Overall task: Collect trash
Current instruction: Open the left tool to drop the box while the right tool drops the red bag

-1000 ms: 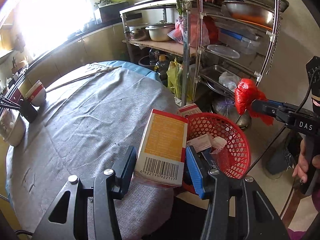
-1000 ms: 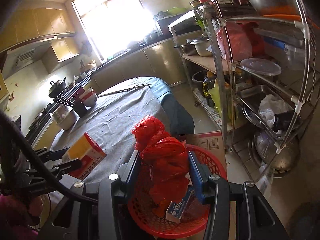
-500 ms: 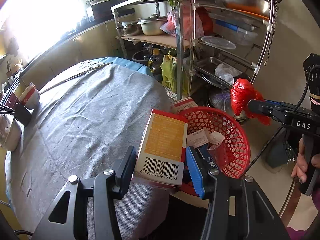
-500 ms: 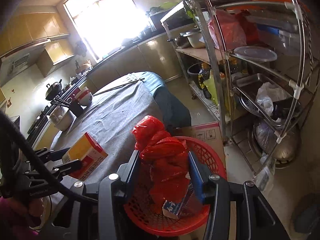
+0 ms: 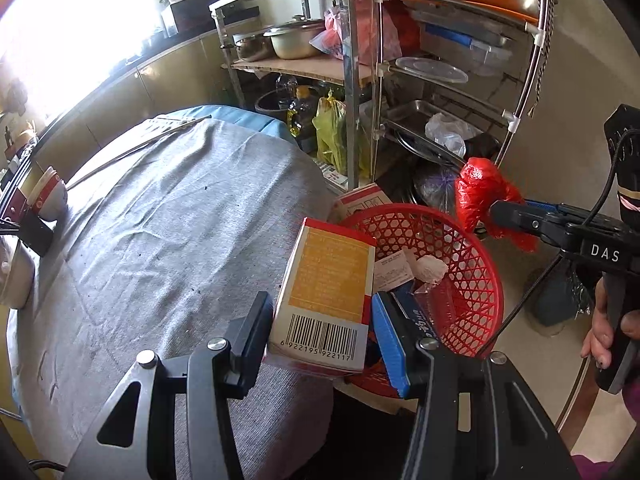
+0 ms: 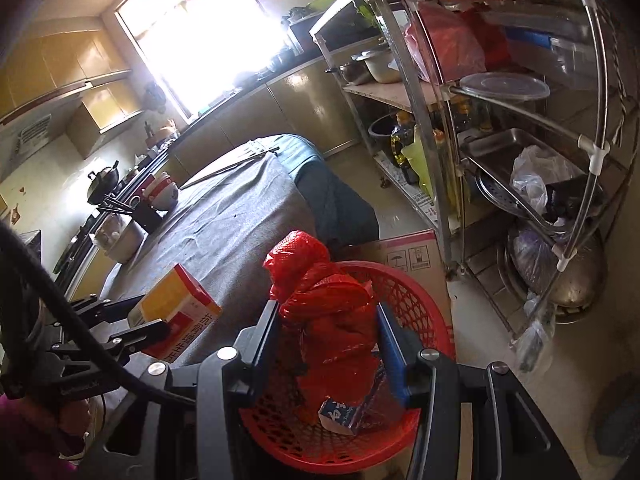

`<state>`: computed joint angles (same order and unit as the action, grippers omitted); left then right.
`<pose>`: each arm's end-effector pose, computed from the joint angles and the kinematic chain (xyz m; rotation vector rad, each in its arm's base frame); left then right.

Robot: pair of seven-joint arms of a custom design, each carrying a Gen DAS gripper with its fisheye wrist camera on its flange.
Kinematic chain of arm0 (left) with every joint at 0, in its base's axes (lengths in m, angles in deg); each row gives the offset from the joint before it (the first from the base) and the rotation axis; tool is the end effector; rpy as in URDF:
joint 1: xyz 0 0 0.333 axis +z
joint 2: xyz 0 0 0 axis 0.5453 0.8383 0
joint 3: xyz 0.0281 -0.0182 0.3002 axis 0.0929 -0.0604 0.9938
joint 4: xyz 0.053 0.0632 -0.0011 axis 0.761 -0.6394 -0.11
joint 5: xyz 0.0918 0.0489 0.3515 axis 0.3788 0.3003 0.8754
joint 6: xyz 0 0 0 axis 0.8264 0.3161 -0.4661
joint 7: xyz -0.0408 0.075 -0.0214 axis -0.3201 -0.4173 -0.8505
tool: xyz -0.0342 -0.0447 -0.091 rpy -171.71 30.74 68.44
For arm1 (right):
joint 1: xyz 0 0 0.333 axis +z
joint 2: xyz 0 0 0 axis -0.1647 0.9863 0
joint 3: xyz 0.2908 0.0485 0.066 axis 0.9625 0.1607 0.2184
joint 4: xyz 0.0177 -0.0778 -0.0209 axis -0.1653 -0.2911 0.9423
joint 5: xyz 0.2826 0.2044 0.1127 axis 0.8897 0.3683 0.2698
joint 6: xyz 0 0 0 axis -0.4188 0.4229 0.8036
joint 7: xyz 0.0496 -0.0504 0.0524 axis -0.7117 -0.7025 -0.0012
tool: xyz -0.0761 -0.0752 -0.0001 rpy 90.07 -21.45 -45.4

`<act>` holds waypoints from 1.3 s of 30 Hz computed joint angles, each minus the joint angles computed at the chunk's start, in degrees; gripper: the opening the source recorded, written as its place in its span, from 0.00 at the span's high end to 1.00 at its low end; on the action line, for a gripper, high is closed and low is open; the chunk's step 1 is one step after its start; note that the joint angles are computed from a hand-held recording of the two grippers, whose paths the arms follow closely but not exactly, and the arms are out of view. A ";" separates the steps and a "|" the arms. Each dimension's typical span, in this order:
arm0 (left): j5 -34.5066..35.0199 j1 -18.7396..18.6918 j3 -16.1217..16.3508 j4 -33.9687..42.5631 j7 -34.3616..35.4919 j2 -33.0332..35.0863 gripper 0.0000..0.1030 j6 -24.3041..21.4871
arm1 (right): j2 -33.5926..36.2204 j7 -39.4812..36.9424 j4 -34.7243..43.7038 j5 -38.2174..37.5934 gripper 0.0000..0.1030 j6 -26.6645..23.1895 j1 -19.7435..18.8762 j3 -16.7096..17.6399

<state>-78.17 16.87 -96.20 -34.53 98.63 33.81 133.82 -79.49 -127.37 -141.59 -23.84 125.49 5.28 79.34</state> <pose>0.6740 -0.3221 0.4650 -0.3788 2.8369 -0.8350 0.4848 0.1966 0.4190 -0.7755 2.2434 -0.6219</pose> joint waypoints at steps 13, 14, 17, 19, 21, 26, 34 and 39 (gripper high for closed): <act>-0.77 -0.42 -0.65 1.66 0.54 1.72 0.49 -2.04 | -0.71 4.85 -2.22 -2.27 0.51 2.23 -0.83 -0.26; -0.81 -0.44 -0.65 1.52 0.64 1.73 0.49 -1.92 | -0.66 5.14 -2.33 -2.37 0.51 2.54 -0.95 -0.32; -0.46 -0.80 -0.35 1.55 0.44 2.06 0.49 -1.54 | -0.36 6.07 -2.40 -2.74 0.51 3.42 -1.22 -0.47; -0.06 -1.03 -0.15 2.24 0.12 2.60 0.49 -1.73 | 0.08 6.59 -2.36 -3.10 0.51 4.59 -1.50 -0.74; 0.26 -1.17 -0.05 2.56 0.06 2.93 0.49 -1.63 | 0.36 6.66 -2.26 -3.23 0.51 4.87 -1.55 -0.81; 0.80 -1.33 0.04 2.45 0.07 3.16 0.49 -1.45 | 0.88 6.82 -2.05 -3.31 0.51 5.48 -1.51 -0.98; 0.22 -0.90 -0.49 4.42 0.25 4.41 0.49 -3.86 | 0.78 8.09 -2.74 -3.58 0.51 6.23 -1.61 -1.21; -0.48 -0.63 -0.90 3.72 1.47 4.05 0.49 -4.55 | 0.95 8.45 -2.99 -3.55 0.51 6.83 -1.75 -1.28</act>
